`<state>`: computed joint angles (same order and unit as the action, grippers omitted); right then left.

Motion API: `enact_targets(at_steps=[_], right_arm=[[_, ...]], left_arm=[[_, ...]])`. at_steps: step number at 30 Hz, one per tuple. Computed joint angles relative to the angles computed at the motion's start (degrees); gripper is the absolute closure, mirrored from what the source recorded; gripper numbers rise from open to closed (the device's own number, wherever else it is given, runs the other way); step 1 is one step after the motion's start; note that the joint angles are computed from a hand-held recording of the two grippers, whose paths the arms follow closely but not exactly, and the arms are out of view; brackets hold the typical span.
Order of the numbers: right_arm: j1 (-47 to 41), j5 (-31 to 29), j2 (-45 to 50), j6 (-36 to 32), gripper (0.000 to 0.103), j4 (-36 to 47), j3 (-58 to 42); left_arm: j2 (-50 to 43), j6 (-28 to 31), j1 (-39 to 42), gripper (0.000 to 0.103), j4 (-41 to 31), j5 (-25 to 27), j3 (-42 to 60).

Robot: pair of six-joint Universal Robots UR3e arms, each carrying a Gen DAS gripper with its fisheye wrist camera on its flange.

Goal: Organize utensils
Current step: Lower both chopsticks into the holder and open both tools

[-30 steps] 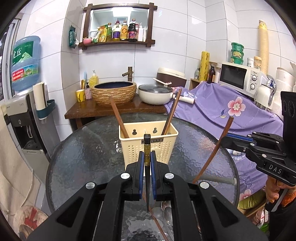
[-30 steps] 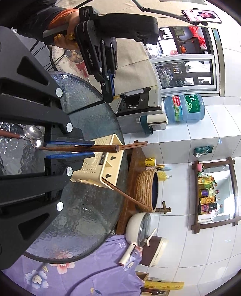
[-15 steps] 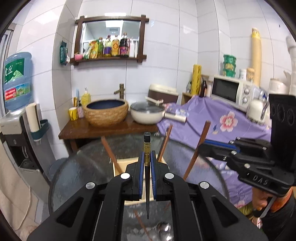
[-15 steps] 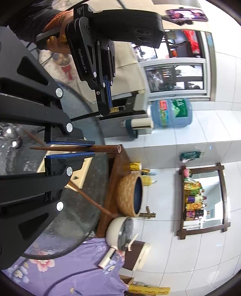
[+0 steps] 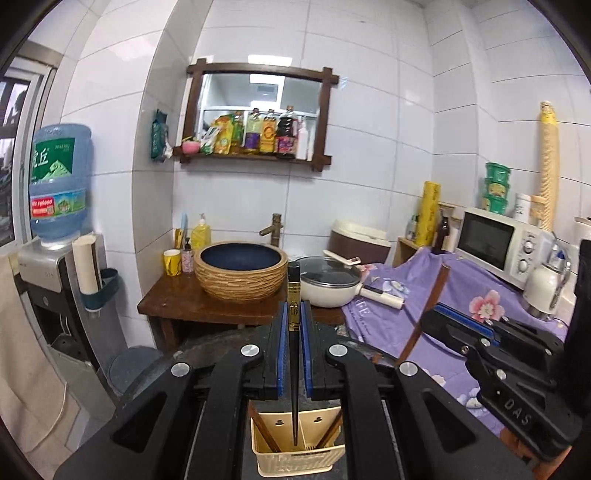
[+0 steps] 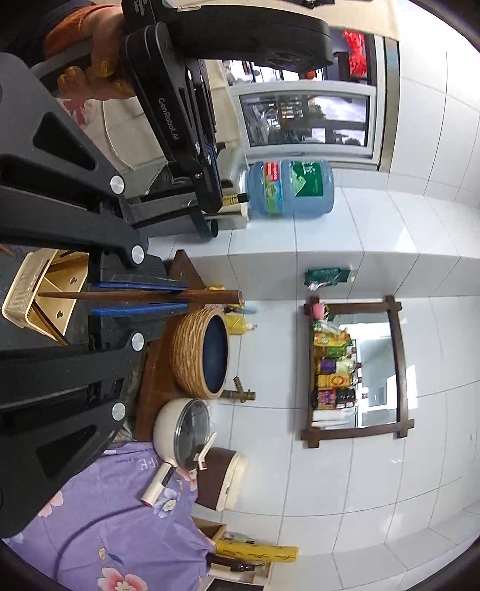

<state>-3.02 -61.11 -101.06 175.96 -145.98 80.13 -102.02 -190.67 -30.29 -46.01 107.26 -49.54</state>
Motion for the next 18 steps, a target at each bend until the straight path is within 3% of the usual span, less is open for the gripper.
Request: enact_targets(at_steps=[7, 18], right_arm=[[3.51, -6.33, 5.61, 2.4, 0.095, -10.56, 7.72], [4.96, -7.22, 7.29, 3.14, 0.095, -16.86, 17.97]], left_arm=[[0.75, -3.15, 2.11, 0.096, 8.12, -1.43, -12.98], [2.45, -5.46, 4.32, 0.096, 13.41, -4.09, -26.61]])
